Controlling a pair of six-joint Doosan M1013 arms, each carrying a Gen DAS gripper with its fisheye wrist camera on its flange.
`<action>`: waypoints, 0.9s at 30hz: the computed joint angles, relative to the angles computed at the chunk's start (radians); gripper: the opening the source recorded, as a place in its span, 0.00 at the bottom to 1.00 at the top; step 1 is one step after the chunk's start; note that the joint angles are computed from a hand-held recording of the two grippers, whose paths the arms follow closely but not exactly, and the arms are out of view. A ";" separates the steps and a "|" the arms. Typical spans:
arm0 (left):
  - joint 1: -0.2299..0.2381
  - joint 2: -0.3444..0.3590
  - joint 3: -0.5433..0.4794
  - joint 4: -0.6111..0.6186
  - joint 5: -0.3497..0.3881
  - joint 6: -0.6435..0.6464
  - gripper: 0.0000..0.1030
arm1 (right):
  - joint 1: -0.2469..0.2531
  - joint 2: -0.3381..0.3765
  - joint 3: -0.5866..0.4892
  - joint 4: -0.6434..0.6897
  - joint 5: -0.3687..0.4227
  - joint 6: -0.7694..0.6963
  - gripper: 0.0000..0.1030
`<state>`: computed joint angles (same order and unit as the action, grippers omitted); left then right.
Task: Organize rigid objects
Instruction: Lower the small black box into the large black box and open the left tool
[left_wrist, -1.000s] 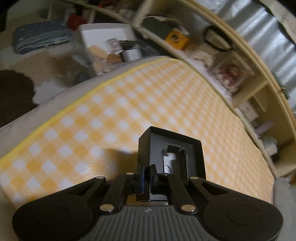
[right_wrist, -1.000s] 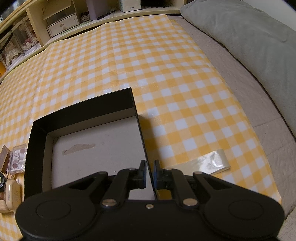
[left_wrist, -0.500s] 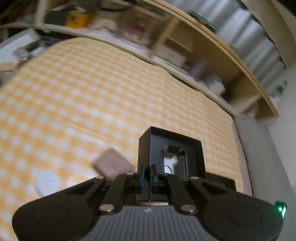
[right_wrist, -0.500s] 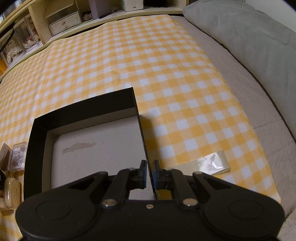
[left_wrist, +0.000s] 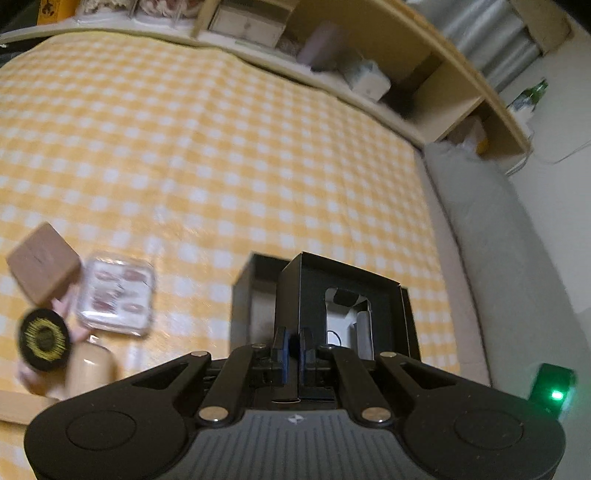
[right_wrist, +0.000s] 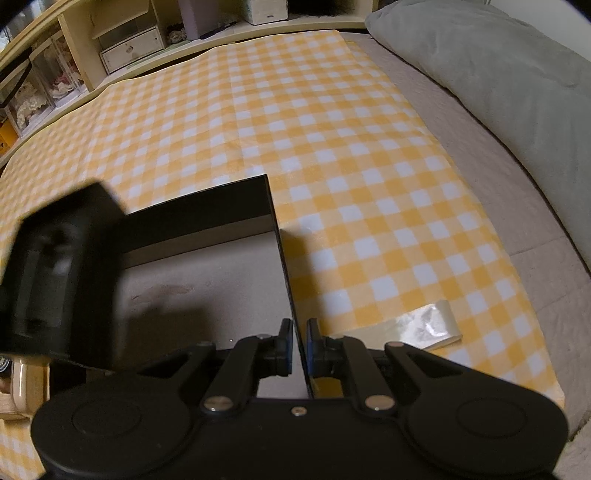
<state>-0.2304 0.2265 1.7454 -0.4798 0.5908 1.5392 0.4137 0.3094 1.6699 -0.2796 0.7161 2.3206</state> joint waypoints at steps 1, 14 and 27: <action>-0.012 0.008 -0.006 0.031 0.000 -0.040 0.05 | 0.000 0.000 0.000 -0.001 -0.001 0.000 0.07; -0.095 0.102 -0.059 0.201 0.002 -0.282 0.06 | -0.002 0.000 0.008 0.023 -0.029 -0.047 0.07; -0.104 0.129 -0.048 0.178 -0.086 -0.324 0.06 | -0.001 -0.007 0.015 0.016 -0.043 -0.057 0.06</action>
